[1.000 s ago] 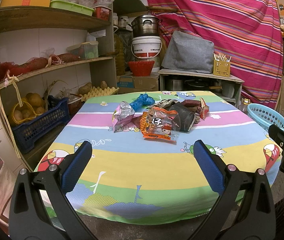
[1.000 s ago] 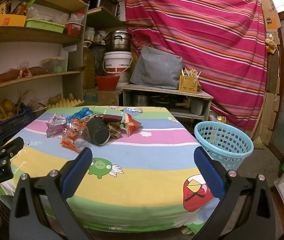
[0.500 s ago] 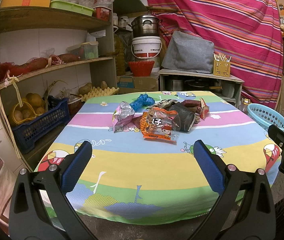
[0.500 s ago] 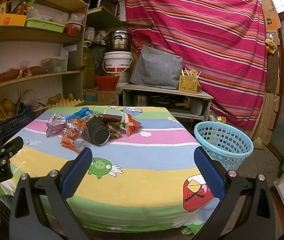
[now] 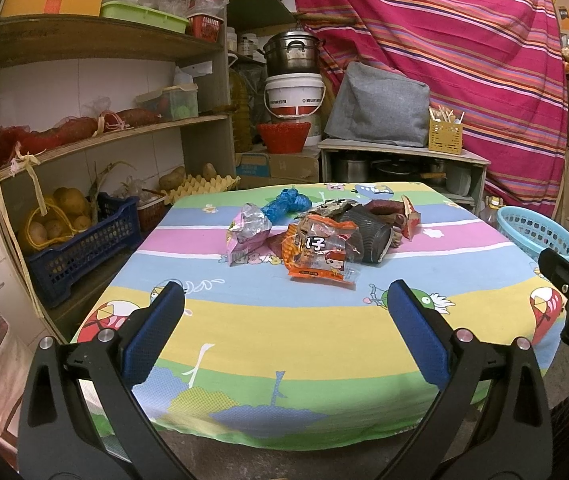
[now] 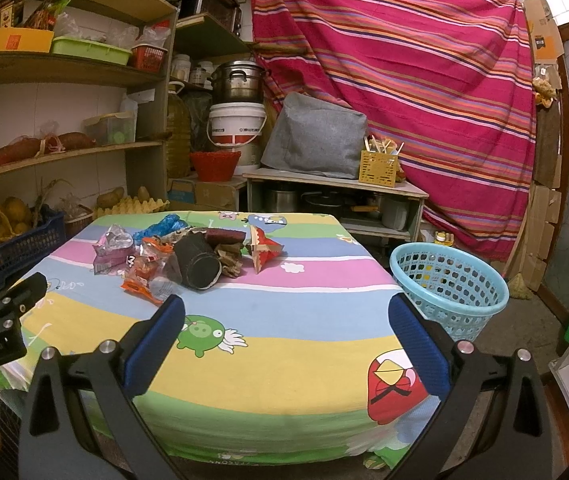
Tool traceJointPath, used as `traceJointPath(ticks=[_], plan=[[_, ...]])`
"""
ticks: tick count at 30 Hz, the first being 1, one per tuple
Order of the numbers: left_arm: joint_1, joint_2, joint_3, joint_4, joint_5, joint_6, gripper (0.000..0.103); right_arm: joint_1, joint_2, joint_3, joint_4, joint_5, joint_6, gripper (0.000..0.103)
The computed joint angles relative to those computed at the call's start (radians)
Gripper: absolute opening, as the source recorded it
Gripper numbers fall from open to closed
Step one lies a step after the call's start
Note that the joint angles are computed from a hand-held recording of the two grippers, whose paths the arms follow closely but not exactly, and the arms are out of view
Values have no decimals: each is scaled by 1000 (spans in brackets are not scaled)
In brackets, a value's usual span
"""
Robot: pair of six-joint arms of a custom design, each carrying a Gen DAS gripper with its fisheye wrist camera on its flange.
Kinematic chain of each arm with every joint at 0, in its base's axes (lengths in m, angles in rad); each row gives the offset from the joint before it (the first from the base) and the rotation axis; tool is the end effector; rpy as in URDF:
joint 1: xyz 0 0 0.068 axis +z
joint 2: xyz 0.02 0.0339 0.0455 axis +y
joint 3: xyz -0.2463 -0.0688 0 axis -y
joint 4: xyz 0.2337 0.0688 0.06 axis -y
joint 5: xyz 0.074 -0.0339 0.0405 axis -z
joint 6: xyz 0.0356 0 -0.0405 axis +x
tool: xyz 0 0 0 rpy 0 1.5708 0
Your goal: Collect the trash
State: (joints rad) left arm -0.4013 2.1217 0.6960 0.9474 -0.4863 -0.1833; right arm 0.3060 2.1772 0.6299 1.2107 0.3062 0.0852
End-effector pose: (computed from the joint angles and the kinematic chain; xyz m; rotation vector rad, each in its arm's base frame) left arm 0.3156 -0.1158 0.0522 -0.0810 1.9903 0.1228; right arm 0.3157 0.0885 0.0480 -0.0025 1.8912 -0.0253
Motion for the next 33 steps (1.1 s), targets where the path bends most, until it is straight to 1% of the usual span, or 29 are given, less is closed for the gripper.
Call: traceJointPath(ticks=[4, 9, 15, 24, 29, 33], plan=[[16, -16, -6, -16, 14, 4, 98, -7, -2, 1, -1, -4, 4, 99], [34, -25, -13, -10, 20, 18, 98, -19, -6, 16, -16, -6, 14, 99], [36, -9, 3, -18, 24, 13, 98, -22, 7, 42, -29, -1, 13, 99], [82, 20, 36, -30, 82, 10, 98, -32, 55, 111, -60, 12, 24, 99], [103, 65, 101, -52, 66, 25, 98, -32, 83, 187, -124, 29, 28, 99], [154, 94, 197, -146, 99, 33, 98, -39, 119, 321, -264, 5, 22, 99]])
